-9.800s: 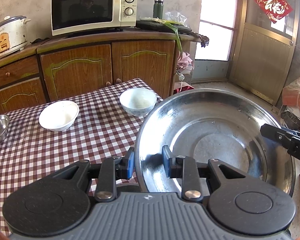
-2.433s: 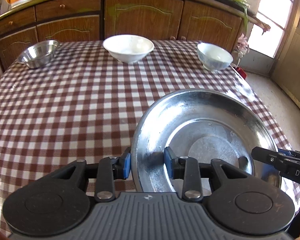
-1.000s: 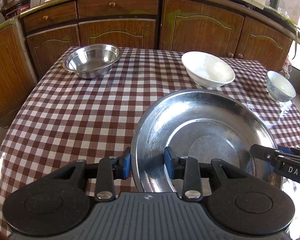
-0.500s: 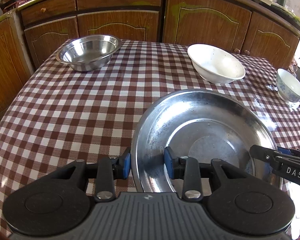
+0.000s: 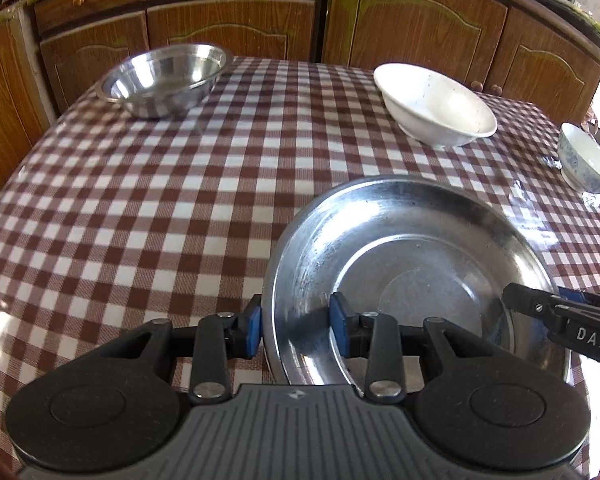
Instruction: Organize plates and bowls
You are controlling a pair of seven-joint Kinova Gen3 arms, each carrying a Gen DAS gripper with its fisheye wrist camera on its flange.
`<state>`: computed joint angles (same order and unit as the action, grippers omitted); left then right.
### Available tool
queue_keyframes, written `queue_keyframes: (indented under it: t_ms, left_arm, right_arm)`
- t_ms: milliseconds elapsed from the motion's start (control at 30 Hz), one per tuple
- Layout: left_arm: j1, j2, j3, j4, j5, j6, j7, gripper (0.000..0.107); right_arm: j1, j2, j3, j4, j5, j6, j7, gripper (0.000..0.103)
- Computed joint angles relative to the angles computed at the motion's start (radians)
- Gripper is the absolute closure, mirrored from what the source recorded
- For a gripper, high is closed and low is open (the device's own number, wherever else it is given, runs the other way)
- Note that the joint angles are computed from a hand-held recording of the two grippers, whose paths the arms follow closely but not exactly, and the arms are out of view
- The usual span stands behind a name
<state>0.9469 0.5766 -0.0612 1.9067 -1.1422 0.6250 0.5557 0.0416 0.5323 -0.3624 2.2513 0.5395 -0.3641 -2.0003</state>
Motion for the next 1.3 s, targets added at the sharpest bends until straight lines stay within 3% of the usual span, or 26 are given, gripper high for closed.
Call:
queue_keyframes:
  t_ms: [133, 200, 267, 433, 567, 967, 1300]
  left_arm:
    - [0.001, 0.001, 0.002, 0.001, -0.006, 0.002, 0.011, 0.069]
    - [0.030, 0.008, -0.004, -0.011, -0.003, 0.058, 0.020, 0.055]
    - [0.038, 0.004, 0.002, -0.012, -0.007, 0.095, 0.036, 0.050]
    - [0.028, -0.027, 0.039, 0.002, -0.006, 0.140, 0.049, 0.049]
    - [0.036, -0.049, 0.071, 0.006, -0.013, 0.193, 0.054, 0.041]
    - [0.063, -0.126, 0.162, 0.048, -0.011, 0.344, 0.135, 0.030]
    - [0.043, -0.195, 0.221, 0.135, -0.026, 0.424, 0.229, 0.028]
  right_arm:
    - [-0.012, -0.011, 0.005, 0.003, 0.002, 0.001, 0.008, 0.055]
    - [-0.047, -0.024, 0.039, 0.019, -0.032, -0.028, 0.040, 0.052]
    - [-0.086, -0.043, 0.077, 0.036, -0.076, -0.048, 0.071, 0.051]
    - [-0.129, -0.092, 0.124, 0.079, -0.140, -0.089, 0.127, 0.048]
    - [-0.137, -0.132, 0.129, 0.116, -0.144, -0.121, 0.136, 0.038]
    - [-0.165, -0.268, 0.108, 0.186, -0.059, -0.132, 0.030, 0.033]
    - [-0.293, -0.349, 0.123, 0.188, -0.100, -0.105, -0.008, 0.032]
